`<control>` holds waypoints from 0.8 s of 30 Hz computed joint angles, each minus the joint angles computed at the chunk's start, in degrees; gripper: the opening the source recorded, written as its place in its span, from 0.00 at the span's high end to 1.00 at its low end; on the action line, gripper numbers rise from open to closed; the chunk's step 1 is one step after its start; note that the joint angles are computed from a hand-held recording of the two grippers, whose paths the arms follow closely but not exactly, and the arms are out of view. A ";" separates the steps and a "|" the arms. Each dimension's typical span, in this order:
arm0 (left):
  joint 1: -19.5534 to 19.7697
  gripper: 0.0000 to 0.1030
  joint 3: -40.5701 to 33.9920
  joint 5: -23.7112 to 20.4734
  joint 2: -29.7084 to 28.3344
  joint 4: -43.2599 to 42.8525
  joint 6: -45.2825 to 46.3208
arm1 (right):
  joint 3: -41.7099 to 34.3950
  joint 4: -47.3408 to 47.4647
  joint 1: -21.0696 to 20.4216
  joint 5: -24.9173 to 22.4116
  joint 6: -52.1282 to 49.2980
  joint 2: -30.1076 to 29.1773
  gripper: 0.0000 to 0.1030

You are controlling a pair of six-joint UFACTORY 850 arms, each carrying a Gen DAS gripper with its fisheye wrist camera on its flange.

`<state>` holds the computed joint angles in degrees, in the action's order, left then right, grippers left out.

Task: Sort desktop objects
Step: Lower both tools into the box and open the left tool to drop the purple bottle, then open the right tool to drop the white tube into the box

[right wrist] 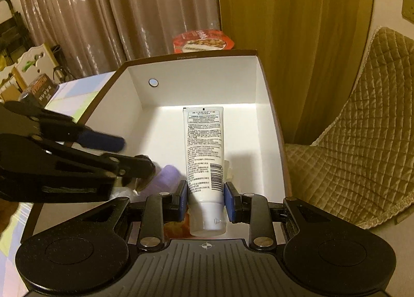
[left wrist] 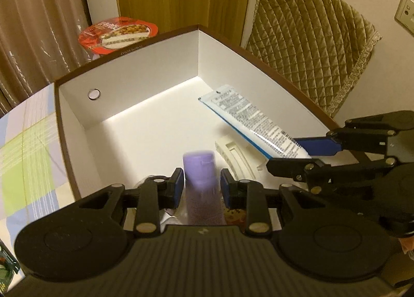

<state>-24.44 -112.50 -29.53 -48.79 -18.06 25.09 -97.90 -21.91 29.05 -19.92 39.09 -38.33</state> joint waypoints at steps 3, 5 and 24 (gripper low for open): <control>0.44 0.61 2.31 1.75 1.93 -0.46 -0.25 | -1.48 1.50 0.17 -0.96 -2.42 -0.99 0.72; 0.84 0.61 4.69 3.51 3.85 -0.97 -0.11 | -2.62 2.62 0.37 -1.73 -4.26 -1.77 0.72; 2.89 0.59 17.81 10.74 15.02 -8.29 3.01 | -4.64 0.73 1.41 -1.32 -4.45 -3.40 0.72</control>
<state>-21.55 -94.70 -18.79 -33.78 -26.35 28.10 -102.54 -21.19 30.46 -21.23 34.64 -41.73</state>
